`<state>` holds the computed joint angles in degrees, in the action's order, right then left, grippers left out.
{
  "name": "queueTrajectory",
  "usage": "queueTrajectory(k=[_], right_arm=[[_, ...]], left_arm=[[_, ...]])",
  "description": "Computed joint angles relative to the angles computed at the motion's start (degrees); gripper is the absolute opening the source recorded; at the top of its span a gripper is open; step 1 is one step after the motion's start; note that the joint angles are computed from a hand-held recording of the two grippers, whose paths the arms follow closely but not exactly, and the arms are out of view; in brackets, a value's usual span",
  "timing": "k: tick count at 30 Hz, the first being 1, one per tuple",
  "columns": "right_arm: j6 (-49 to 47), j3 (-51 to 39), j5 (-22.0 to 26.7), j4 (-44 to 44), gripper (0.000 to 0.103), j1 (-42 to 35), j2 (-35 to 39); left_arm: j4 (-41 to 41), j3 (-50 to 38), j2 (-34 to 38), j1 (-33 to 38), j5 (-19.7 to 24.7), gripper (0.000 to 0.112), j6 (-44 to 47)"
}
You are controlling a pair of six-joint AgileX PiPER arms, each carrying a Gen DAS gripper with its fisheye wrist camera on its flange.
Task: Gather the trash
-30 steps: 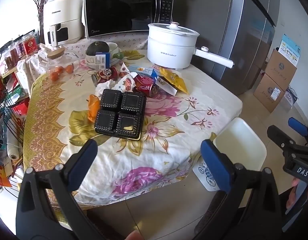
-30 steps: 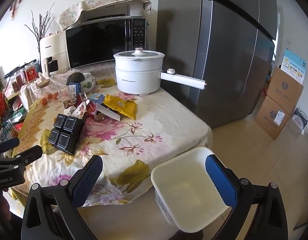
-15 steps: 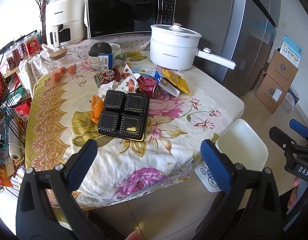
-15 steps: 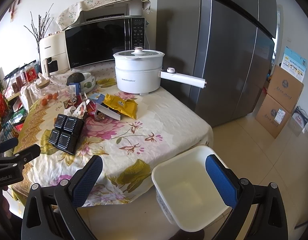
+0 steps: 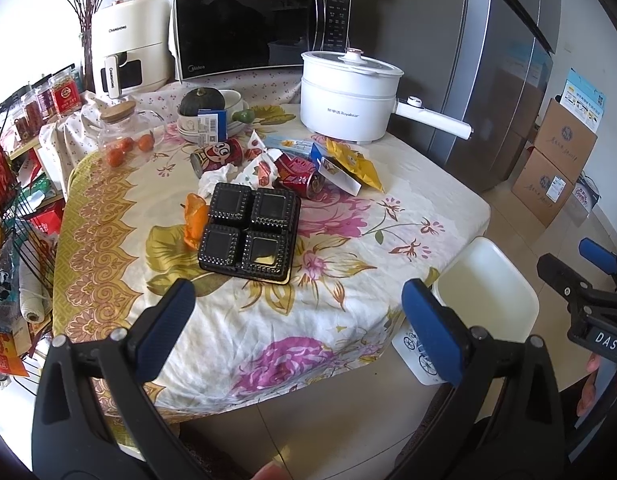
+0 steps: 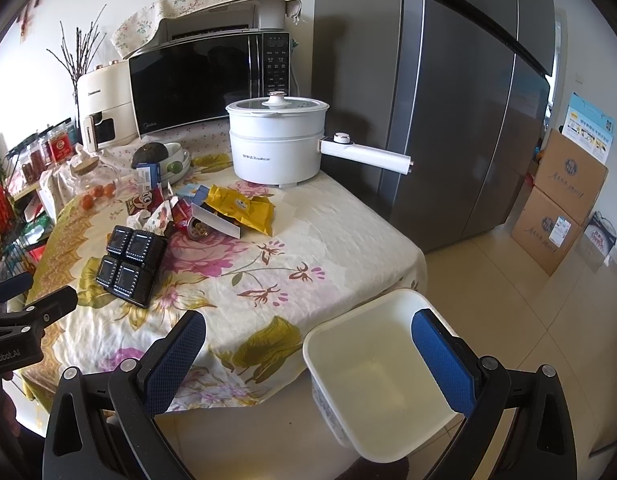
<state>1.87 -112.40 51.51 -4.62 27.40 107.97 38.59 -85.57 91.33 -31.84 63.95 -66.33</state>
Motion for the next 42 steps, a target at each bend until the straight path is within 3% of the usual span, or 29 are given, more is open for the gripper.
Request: queueTrajectory(k=[42], right_arm=[[0.21,-0.78,1.16,-0.14,0.103,0.04,0.35]], left_arm=[[0.11,0.03,0.05,-0.39,0.62,0.102,0.42]])
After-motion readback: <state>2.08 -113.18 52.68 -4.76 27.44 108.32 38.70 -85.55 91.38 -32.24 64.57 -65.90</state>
